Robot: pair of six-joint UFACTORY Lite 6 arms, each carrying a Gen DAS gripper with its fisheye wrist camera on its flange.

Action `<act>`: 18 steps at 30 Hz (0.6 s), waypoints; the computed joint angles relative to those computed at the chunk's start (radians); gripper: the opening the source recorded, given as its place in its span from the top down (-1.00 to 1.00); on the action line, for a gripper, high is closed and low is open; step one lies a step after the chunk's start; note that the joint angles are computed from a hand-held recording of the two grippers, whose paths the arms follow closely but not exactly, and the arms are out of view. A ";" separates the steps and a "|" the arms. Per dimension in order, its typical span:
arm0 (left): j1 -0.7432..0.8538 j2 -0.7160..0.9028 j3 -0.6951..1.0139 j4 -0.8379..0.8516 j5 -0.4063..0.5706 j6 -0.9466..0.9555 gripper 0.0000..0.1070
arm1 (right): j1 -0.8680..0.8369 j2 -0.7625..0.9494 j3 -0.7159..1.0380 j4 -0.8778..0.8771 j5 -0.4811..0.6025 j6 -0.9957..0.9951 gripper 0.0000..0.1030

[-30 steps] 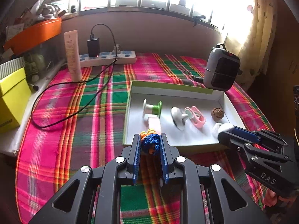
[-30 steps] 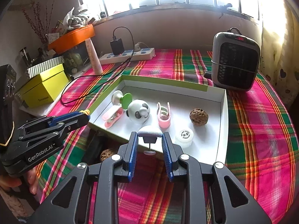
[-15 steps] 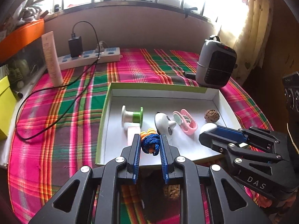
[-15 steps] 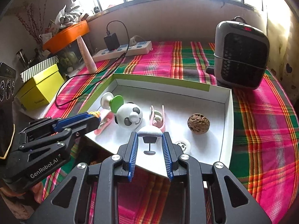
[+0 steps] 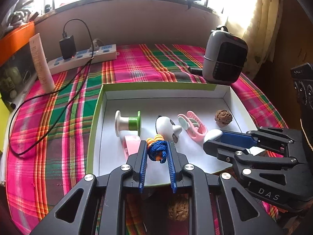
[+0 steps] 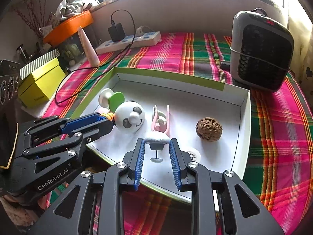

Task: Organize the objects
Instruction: 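Lower the rope knot into the tray with the left tool while the right tool lowers the mushroom piece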

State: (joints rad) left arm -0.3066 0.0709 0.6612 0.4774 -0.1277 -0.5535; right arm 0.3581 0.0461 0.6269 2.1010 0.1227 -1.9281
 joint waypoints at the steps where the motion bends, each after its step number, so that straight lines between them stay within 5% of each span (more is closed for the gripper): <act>1: -0.004 0.003 0.002 -0.014 0.001 0.016 0.66 | -0.001 0.007 0.006 -0.028 0.000 0.025 0.48; 18: -0.003 0.113 0.087 -0.048 0.016 0.066 0.65 | -0.014 0.094 0.085 -0.113 -0.024 0.090 0.48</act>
